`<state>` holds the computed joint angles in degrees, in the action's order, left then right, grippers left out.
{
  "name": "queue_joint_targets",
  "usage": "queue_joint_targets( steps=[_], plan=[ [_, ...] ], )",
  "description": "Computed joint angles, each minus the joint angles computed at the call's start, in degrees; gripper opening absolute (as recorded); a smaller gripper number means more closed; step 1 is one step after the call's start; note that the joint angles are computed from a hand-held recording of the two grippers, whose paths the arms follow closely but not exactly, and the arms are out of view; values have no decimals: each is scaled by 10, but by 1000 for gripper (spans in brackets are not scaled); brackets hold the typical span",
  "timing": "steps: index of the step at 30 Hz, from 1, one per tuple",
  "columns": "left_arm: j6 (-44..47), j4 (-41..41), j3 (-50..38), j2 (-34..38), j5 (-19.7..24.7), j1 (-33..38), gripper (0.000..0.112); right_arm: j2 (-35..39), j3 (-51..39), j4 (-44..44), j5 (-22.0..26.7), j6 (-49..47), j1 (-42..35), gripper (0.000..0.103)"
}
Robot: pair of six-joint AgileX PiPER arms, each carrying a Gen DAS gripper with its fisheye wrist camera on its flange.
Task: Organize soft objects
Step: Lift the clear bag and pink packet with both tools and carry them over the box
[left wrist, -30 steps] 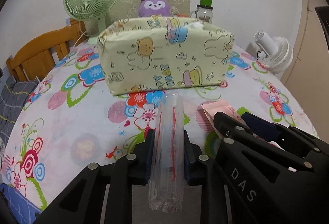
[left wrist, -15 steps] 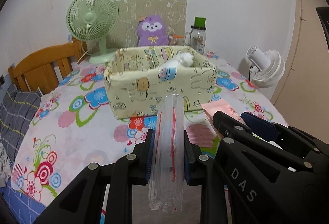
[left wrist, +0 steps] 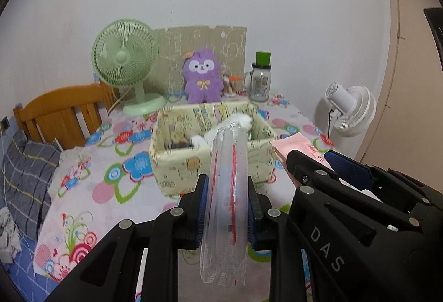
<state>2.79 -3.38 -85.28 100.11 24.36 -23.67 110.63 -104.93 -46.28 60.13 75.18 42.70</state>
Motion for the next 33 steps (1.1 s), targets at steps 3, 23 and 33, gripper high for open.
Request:
queue_joint_targets(
  steps=[3, 23, 33],
  plan=[
    [1, 0, -19, 0, 12, 0, 23, 2, -26, 2, 13, -17, -1, 40],
    [-5, 11, -152, 51, 72, 2, 23, 53, -177, 30, 54, -118, -32, 40],
    [-4, 6, -246, 117, 112, 10, 23, 125, -292, 80, 66, -192, -69, 40]
  ],
)
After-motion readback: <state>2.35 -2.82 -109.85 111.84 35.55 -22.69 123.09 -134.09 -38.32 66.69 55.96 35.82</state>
